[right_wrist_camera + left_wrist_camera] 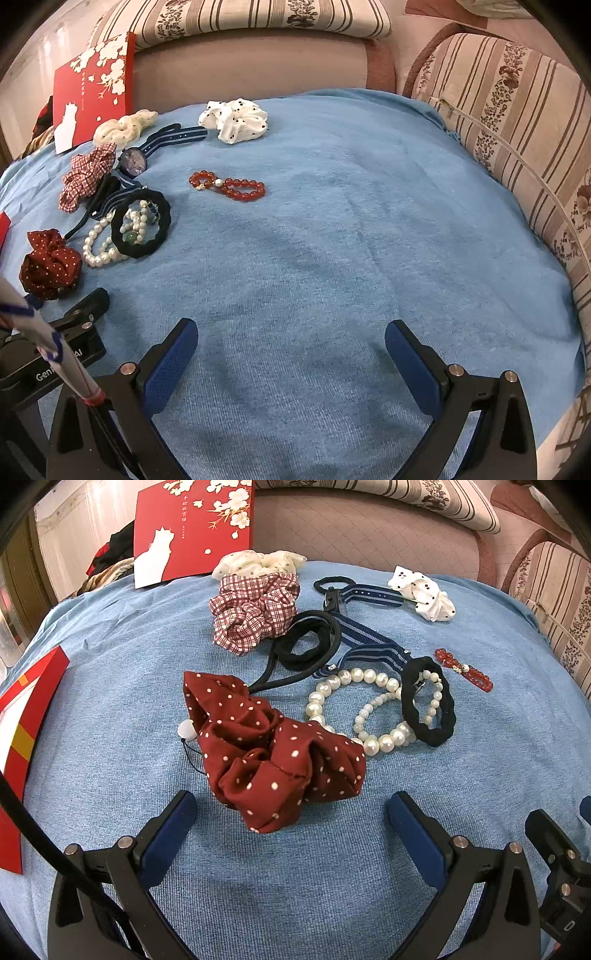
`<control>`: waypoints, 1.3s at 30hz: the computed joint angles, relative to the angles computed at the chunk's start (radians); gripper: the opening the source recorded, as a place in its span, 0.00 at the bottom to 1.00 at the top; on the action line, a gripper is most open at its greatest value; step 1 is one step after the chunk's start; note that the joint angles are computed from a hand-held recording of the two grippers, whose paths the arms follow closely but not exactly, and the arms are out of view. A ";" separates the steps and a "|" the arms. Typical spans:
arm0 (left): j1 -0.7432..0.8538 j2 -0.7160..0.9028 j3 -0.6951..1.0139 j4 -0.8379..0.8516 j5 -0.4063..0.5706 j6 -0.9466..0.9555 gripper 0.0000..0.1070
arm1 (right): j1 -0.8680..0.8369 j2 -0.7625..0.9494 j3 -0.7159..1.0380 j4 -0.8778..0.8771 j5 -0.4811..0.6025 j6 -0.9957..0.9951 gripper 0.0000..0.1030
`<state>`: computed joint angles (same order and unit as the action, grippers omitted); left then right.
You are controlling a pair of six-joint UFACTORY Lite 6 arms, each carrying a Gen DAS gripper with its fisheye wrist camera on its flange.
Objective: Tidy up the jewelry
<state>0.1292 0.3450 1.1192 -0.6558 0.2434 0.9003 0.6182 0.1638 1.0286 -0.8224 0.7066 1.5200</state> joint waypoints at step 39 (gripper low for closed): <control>0.661 -0.639 -0.265 -0.733 0.369 0.853 0.95 | 0.322 -0.090 -0.037 -0.331 0.442 0.313 0.98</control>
<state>0.7903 -0.2945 0.8539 -1.3885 0.6129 1.7534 0.9405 0.0741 0.9911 -1.1534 1.1485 1.8333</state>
